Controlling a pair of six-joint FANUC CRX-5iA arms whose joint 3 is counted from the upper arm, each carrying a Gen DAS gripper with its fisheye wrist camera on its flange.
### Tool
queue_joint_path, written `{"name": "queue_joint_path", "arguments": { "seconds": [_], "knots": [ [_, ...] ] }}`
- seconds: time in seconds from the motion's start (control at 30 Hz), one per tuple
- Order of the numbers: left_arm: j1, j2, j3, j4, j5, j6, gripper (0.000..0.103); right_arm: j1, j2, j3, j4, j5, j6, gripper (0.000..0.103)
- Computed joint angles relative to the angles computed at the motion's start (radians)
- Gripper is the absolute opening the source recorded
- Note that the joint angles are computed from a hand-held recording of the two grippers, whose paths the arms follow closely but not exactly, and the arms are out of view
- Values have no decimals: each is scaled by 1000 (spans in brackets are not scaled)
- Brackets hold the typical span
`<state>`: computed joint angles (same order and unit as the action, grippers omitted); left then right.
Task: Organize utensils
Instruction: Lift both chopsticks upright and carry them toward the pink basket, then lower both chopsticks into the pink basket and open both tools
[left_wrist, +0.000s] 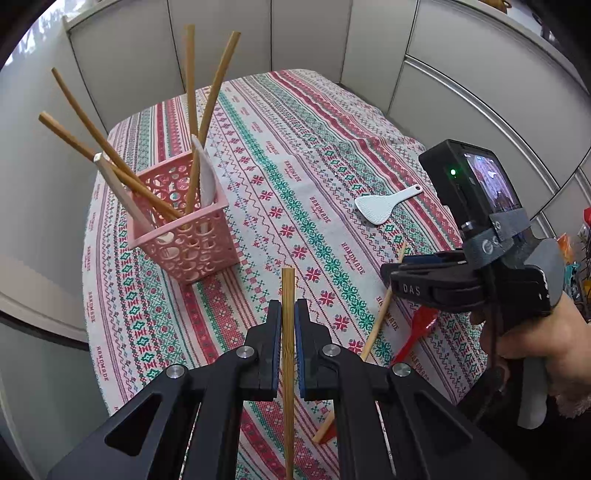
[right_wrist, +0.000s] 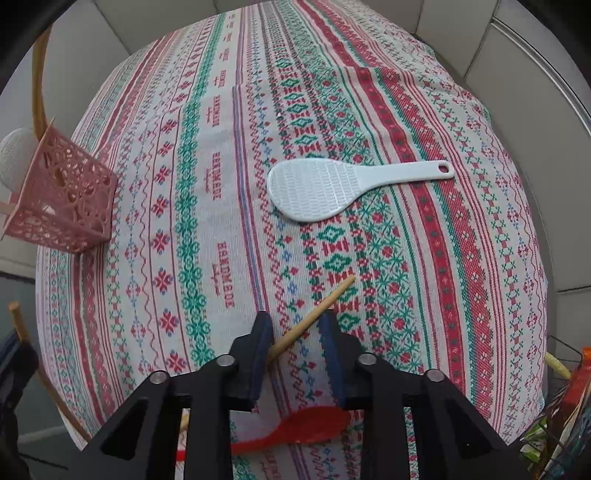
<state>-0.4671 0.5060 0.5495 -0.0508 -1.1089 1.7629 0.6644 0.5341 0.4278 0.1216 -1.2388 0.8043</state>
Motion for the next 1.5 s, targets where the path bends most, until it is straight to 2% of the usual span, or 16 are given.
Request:
{"name": "queue_joint_path", "arguments": {
  "seconds": [0.17,0.3,0.43,0.6,0.77,0.93,1.0,1.27,1.4,1.5],
  "knots": [
    [9,-9,-16,9,10,13,7,-12,21,37,-4,5,-13,14],
    [15,-12,-23,12,13,26,7,-37,34,62,-43,27,-16,11],
    [23,-16,-30,19,19,36,7,-84,26,69,-128,71,23,8],
    [39,-58,-72,34,68,45,7,-133,28,100,-243,89,79,5],
    [59,-115,-123,42,131,72,7,-140,-28,82,-283,134,122,5],
    [72,-185,-174,19,204,124,7,-109,-135,-3,-261,227,144,5],
    [72,-216,-189,-9,232,161,7,-106,-170,-24,-256,254,165,5],
    [36,-310,-192,-202,312,358,7,-22,-316,-160,-41,440,102,5],
    [-16,-337,-152,-386,306,509,7,15,-352,-211,108,515,22,5],
    [-71,-342,-107,-559,269,636,7,31,-369,-236,189,559,-20,5]
  ]
}}
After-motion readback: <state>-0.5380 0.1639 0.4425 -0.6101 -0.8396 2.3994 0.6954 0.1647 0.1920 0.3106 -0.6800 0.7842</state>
